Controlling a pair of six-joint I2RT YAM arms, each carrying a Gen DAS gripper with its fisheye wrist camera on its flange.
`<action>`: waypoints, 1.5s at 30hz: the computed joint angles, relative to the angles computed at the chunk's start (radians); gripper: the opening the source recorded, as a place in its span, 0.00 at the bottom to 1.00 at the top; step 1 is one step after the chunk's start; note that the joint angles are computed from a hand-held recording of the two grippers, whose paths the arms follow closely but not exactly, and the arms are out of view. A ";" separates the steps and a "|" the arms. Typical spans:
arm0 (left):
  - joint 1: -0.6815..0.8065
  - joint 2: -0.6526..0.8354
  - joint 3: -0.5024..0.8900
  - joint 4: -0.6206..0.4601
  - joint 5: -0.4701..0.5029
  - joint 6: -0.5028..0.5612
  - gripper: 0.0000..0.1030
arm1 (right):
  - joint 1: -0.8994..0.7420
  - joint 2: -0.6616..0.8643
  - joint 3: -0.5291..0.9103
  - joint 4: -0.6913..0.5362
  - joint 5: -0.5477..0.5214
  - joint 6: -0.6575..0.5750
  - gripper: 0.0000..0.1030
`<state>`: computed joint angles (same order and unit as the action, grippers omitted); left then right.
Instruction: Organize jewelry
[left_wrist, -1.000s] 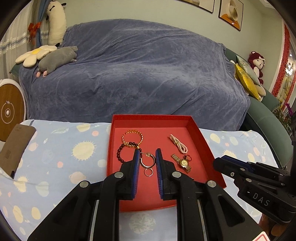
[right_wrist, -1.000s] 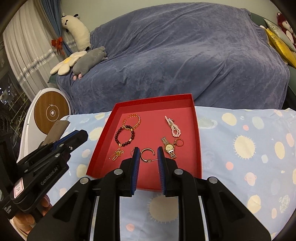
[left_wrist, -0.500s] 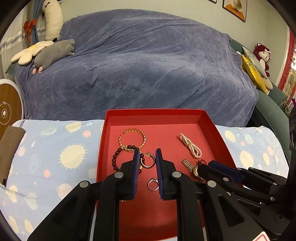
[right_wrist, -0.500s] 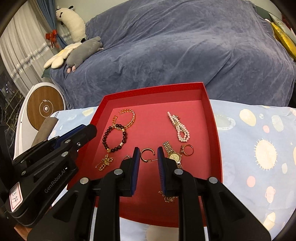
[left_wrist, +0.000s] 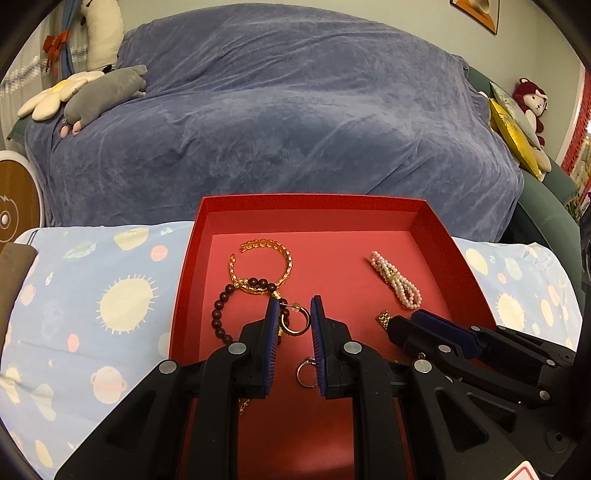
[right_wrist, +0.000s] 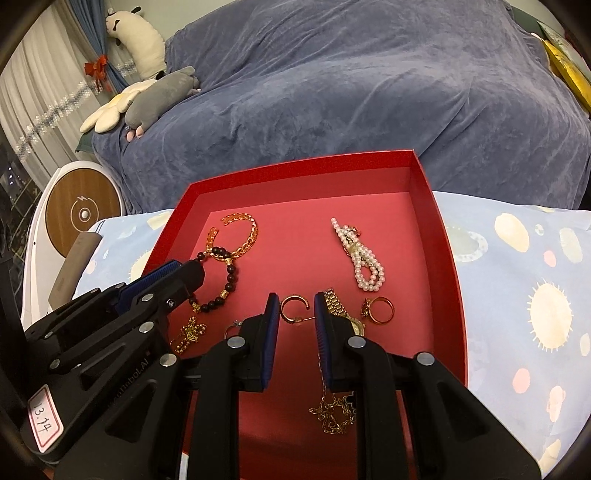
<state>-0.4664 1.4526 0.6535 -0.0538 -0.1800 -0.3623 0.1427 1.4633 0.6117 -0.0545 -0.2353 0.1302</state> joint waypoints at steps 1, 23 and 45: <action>0.002 0.004 0.000 0.004 0.002 0.000 0.14 | 0.001 0.004 0.001 0.003 0.000 0.000 0.18; -0.166 -0.253 0.017 -0.350 -0.180 -0.155 0.47 | 0.034 -0.366 -0.027 -0.352 0.140 -0.004 0.30; -0.676 -0.553 -0.080 -0.803 -0.472 -0.641 0.68 | 0.253 -1.101 -0.197 -0.868 0.375 0.197 0.71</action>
<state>-1.1426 0.8994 0.5731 -0.8568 -0.6521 -1.0035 0.3952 0.3626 0.4143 -0.9223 0.1395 0.3270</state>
